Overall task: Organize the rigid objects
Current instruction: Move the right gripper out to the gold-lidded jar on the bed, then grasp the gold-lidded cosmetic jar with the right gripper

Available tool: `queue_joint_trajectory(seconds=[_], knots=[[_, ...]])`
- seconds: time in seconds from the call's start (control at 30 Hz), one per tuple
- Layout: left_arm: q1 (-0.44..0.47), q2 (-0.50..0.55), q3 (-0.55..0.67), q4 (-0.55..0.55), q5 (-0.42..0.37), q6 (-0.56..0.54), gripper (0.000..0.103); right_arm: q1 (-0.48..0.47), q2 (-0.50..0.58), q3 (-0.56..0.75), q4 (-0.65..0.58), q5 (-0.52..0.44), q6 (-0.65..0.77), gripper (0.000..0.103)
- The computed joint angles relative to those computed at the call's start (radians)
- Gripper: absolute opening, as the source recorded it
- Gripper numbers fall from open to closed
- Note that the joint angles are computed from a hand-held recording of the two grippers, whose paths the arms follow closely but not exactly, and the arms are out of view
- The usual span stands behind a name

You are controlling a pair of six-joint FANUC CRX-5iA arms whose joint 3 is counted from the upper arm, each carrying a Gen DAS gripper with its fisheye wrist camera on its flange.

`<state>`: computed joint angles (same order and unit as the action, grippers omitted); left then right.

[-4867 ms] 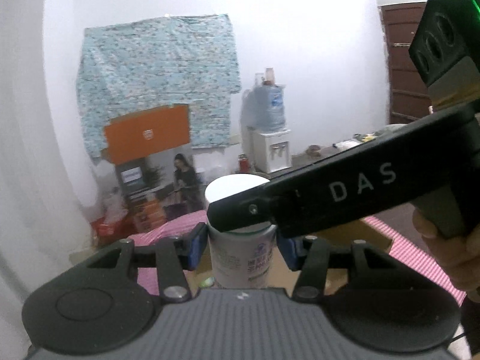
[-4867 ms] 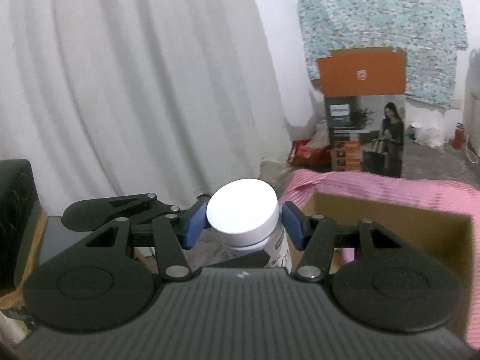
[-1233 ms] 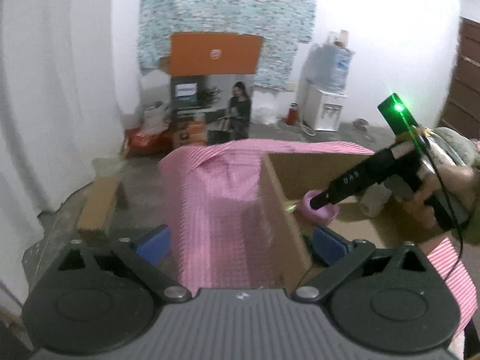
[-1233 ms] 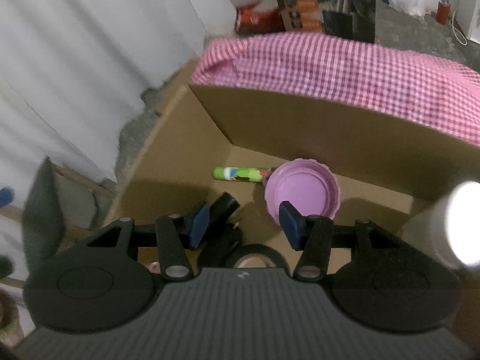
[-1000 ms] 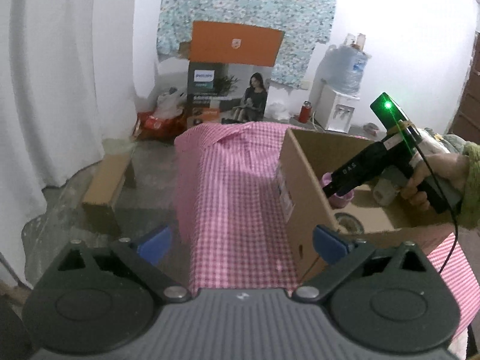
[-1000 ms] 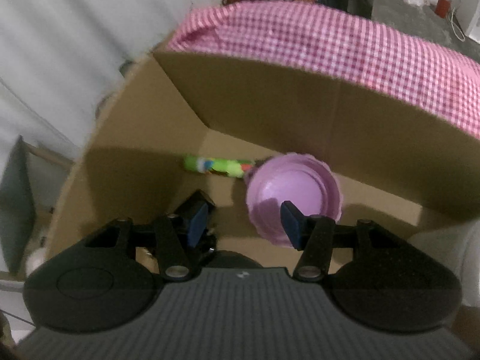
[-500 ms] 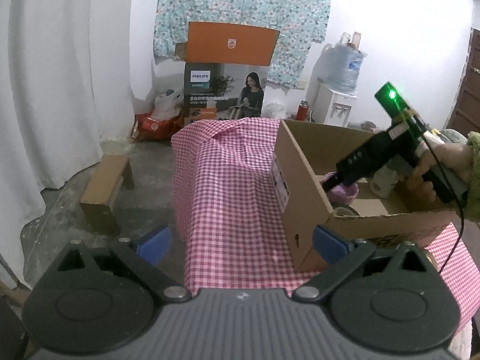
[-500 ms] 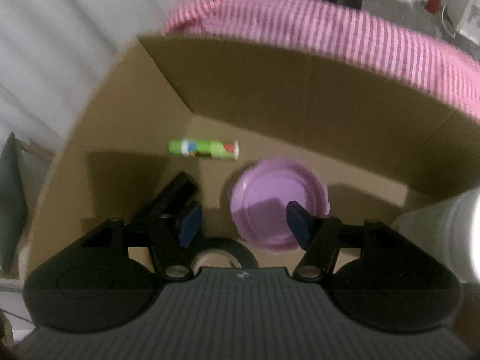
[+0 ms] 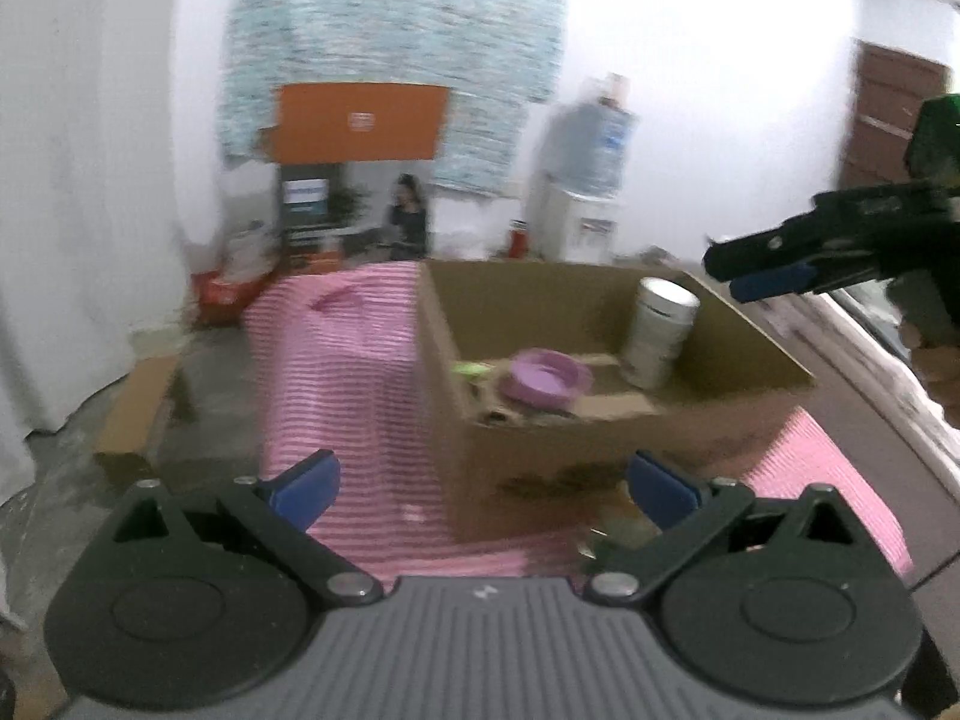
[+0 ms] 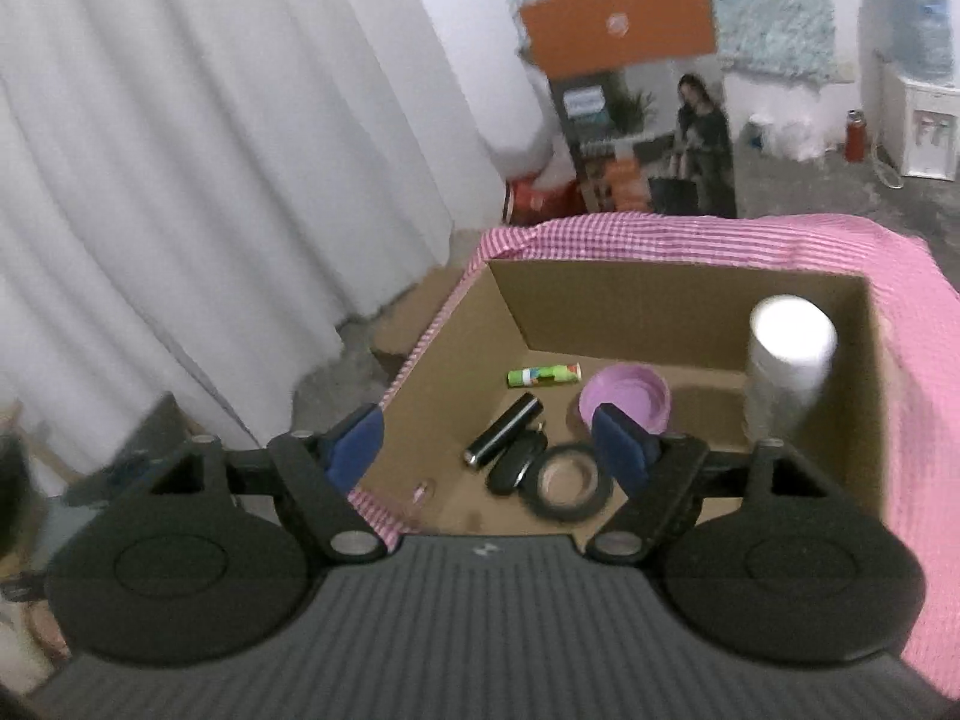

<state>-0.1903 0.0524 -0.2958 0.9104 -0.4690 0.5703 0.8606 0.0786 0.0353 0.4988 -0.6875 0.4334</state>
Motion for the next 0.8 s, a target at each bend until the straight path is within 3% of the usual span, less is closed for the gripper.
queue_joint_trajectory(seconds=[0.1, 0.17, 0.23, 0.4, 0.57, 0.63, 0.8], knots=[[-0.044, -0.004, -0.021, 0.031, -0.027, -0.088, 0.103, 0.068, -0.136, -0.226, 0.216, 0.028, -0.306, 0.078], [-0.075, -0.001, -0.037, 0.06, -0.048, -0.154, 0.103, 0.117, -0.189, -0.328, 0.321, -0.005, -0.484, 0.078], [-0.113, 0.003, -0.059, 0.089, -0.057, -0.229, 0.103, 0.158, -0.228, -0.401, 0.365, -0.056, -0.603, 0.078], [-0.209, 0.046, -0.076, 0.133, -0.023, -0.338, 0.102, 0.179, -0.246, -0.532, 0.44, -0.045, -0.845, 0.075], [-0.247, 0.125, -0.005, 0.01, -0.029, -0.232, 0.094, 0.11, -0.225, -0.588, 0.45, 0.08, -0.908, 0.056], [-0.255, 0.16, 0.03, -0.031, -0.044, -0.192, 0.088, 0.078, -0.209, -0.591, 0.438, 0.139, -0.894, 0.054], [-0.273, 0.212, 0.092, -0.144, -0.018, -0.07, 0.086, 0.019, -0.166, -0.565, 0.348, 0.243, -0.782, 0.051]])
